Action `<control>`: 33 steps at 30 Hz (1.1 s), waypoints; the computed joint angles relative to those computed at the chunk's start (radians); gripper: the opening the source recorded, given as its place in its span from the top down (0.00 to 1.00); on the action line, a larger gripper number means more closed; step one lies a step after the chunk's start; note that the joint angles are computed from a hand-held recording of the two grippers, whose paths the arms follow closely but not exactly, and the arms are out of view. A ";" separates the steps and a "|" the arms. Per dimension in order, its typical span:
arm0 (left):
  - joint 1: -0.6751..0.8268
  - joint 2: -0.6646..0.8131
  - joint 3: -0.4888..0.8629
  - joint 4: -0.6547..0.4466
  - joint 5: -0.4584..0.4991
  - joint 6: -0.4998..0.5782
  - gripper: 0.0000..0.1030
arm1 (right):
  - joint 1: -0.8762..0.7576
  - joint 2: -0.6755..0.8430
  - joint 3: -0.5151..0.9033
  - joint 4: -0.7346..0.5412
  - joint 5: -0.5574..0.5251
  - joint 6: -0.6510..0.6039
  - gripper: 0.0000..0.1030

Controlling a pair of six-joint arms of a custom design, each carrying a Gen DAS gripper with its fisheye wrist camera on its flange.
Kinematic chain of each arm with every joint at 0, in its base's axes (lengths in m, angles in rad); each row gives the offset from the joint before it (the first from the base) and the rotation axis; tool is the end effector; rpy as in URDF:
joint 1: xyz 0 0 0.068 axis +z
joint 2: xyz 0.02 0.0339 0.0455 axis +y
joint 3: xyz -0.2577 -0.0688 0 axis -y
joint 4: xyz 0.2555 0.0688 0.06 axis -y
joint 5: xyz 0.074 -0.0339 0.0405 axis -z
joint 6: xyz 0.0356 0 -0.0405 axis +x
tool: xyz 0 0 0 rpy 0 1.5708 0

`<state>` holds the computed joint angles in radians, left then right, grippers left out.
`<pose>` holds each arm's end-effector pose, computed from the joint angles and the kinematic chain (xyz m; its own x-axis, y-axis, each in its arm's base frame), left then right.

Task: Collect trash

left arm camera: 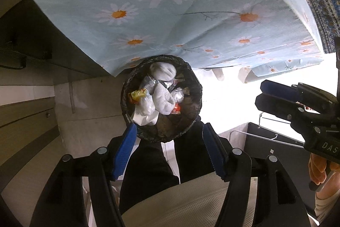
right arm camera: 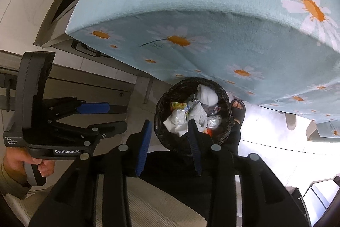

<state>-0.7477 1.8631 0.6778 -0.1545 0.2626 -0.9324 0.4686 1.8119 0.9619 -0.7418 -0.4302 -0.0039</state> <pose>0.1922 -0.1909 0.0406 -0.9877 -0.1418 0.0665 -0.1559 0.9294 -0.3344 0.2547 0.1456 0.1051 -0.8904 -0.4547 0.0194 -0.4061 0.8131 0.4170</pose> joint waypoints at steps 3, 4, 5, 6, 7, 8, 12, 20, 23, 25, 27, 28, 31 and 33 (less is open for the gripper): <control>-0.004 -0.037 -0.027 0.009 -0.010 -0.004 0.39 | 0.011 -0.043 -0.018 -0.006 0.022 0.023 0.64; -0.005 -0.054 -0.038 0.012 -0.011 -0.004 0.39 | 0.017 -0.065 -0.027 -0.010 0.032 0.036 0.64; -0.006 -0.069 -0.046 0.011 -0.013 -0.001 0.39 | 0.024 -0.092 -0.037 -0.017 0.040 0.050 0.64; -0.011 -0.088 -0.054 0.005 -0.017 0.001 0.39 | 0.025 -0.108 -0.039 -0.023 0.044 0.056 0.64; -0.016 -0.108 -0.062 -0.002 -0.022 0.003 0.39 | 0.028 -0.135 -0.049 -0.029 0.049 0.063 0.64; -0.022 -0.124 -0.066 -0.009 -0.027 0.002 0.39 | 0.030 -0.165 -0.056 -0.039 0.055 0.072 0.61; -0.052 -0.232 -0.089 -0.065 -0.063 -0.030 0.39 | 0.028 -0.247 -0.050 -0.092 0.073 0.082 0.59; -0.117 -0.434 -0.068 -0.215 -0.165 -0.091 0.39 | -0.024 -0.387 -0.007 -0.193 0.094 0.037 0.57; -0.150 -0.463 -0.021 -0.278 -0.218 -0.110 0.39 | -0.055 -0.427 0.023 -0.233 0.093 0.000 0.56; -0.179 -0.466 0.020 -0.323 -0.253 -0.127 0.39 | -0.083 -0.463 0.031 -0.255 0.087 -0.035 0.54; -0.216 -0.478 0.061 -0.367 -0.305 -0.162 0.39 | -0.117 -0.497 0.035 -0.283 0.085 -0.071 0.53; -0.237 -0.484 0.087 -0.396 -0.328 -0.181 0.39 | -0.142 -0.515 0.039 -0.300 0.080 -0.091 0.52; -0.298 -0.491 0.164 -0.485 -0.388 -0.223 0.39 | -0.215 -0.580 0.060 -0.365 0.043 -0.142 0.50; -0.345 -0.483 0.230 -0.554 -0.439 -0.255 0.39 | -0.253 -0.622 0.069 -0.386 0.025 -0.178 0.49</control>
